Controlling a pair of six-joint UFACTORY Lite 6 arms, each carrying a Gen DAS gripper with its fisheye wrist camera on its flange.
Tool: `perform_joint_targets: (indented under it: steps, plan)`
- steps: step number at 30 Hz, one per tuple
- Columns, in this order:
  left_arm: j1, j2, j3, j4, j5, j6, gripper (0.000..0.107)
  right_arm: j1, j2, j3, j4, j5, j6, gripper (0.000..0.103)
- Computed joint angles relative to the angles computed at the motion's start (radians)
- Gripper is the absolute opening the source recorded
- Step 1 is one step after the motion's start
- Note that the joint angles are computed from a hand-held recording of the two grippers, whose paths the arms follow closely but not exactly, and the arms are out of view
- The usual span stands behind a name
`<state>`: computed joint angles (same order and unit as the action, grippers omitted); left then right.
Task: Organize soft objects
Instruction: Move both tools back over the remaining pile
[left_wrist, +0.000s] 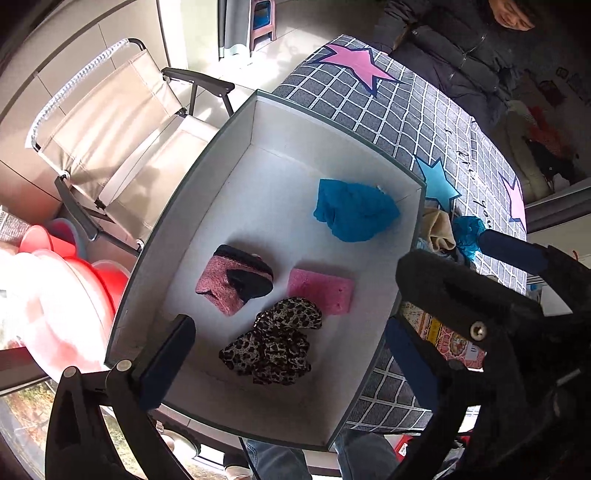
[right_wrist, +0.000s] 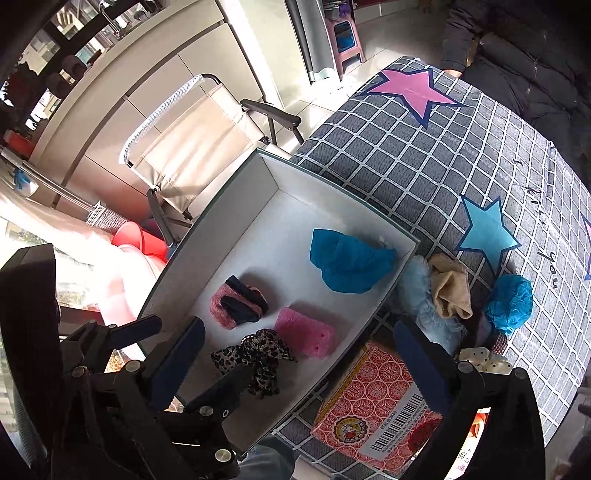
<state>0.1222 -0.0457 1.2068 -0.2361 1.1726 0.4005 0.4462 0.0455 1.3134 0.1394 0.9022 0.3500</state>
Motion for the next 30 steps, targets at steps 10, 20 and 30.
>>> perform_joint_targets:
  steps: [10, 20, 30]
  plan:
    - [-0.22, 0.022, 0.091, -0.005, 0.046, -0.086, 0.103, -0.221, -0.293, -0.204, 0.031, 0.071, -0.04, 0.103]
    - [-0.551, 0.137, 0.243, 0.062, 0.051, -0.266, 0.103, -0.796, -0.523, -0.439, 0.178, 0.19, -0.384, 0.103]
    - [-0.724, 0.391, 0.486, 0.13, 0.09, -0.418, 0.103, -1.237, -0.445, -0.543, 0.304, 0.218, -0.715, 0.103]
